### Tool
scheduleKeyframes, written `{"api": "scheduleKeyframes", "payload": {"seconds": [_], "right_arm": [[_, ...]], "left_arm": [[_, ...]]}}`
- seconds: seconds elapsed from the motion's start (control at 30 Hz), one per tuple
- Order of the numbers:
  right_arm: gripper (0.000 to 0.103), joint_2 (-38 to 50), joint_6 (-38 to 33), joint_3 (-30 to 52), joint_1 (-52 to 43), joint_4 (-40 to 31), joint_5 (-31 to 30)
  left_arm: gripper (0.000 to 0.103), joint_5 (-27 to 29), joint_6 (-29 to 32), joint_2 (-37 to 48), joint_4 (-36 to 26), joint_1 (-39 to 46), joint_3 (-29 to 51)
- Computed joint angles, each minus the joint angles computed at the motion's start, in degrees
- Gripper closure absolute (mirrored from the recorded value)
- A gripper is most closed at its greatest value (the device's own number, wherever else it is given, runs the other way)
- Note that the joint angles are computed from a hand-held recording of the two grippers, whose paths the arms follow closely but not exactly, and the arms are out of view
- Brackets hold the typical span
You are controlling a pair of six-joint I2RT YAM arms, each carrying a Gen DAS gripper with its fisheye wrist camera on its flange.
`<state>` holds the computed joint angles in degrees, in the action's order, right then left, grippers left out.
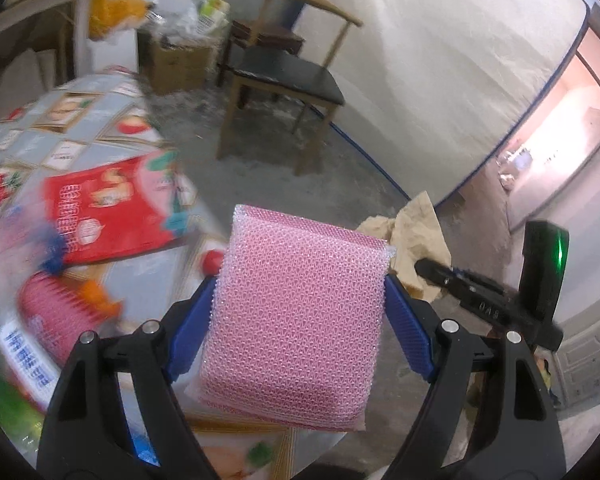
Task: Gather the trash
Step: 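Carry the sponge with the left tool while the right tool carries the cloth to the wastebasket, then open the left tool over the wastebasket while the right tool releases the cloth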
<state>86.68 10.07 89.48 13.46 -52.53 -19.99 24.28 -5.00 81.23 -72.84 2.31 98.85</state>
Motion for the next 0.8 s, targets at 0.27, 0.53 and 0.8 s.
{"api": "scheduleKeyframes", "payload": {"seconds": [0.27, 0.53, 0.8], "right_arm": [[0.095, 5.53, -0.18, -7.58, -11.39, 4.62, -2.39], [0.095, 20.53, 1.43, -2.17, -13.76, 7.91, 0.03], [0.052, 33.47, 2.56, 4.66, -13.2, 12.87, 5.38]], "left_arm": [[0.025, -3.24, -9.74, 19.11, 4.28, -13.95, 8.71], [0.024, -4.51, -14.55, 45.8, -1.06, -20.61, 31.57], [0.014, -2.17, -21.67, 65.63, -8.02, -21.45, 57.37]]}}
